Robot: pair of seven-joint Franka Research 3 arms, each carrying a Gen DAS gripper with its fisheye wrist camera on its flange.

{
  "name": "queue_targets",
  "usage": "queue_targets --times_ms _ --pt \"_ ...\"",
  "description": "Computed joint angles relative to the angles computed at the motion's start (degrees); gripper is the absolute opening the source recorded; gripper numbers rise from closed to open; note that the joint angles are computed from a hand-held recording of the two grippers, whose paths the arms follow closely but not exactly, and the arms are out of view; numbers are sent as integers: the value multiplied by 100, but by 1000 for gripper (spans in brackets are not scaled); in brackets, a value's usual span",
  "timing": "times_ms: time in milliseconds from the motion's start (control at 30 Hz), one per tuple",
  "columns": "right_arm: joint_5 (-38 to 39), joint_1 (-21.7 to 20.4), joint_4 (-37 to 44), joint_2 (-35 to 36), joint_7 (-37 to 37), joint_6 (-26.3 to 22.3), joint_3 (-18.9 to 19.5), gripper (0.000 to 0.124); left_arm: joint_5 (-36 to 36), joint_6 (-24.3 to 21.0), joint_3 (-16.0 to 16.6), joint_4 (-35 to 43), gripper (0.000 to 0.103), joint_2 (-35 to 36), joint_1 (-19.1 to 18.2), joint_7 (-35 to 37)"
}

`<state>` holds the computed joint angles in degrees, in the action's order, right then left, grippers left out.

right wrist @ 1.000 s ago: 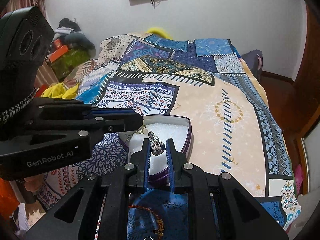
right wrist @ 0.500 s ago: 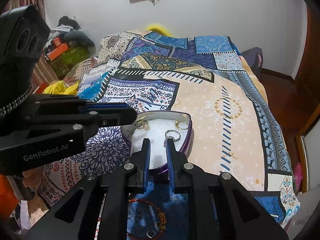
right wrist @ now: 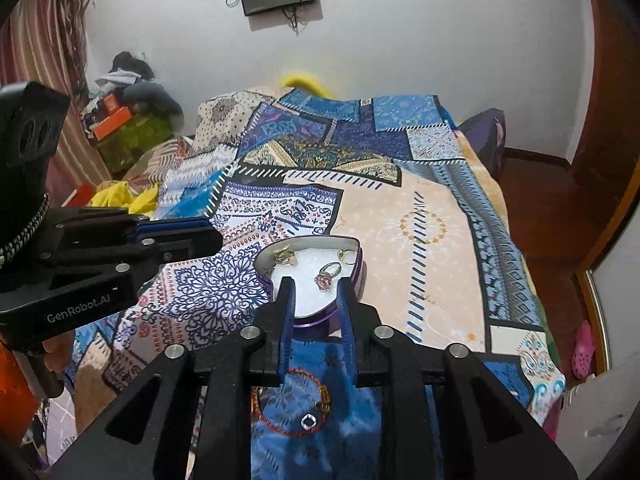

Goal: Organize jewelry
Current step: 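Move both grippers back to the bracelets on the quilt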

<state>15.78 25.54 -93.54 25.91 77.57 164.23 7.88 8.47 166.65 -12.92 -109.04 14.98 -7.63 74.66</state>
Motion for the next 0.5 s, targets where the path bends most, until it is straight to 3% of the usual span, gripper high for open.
queue_targets --times_ms 200,500 --pt "-15 50 -429 -311 109 195 -43 24 198 158 144 -504 28 -409 -63 -357" --pt "-371 242 -872 -509 610 240 -295 24 135 134 137 -1097 28 -760 23 -465"
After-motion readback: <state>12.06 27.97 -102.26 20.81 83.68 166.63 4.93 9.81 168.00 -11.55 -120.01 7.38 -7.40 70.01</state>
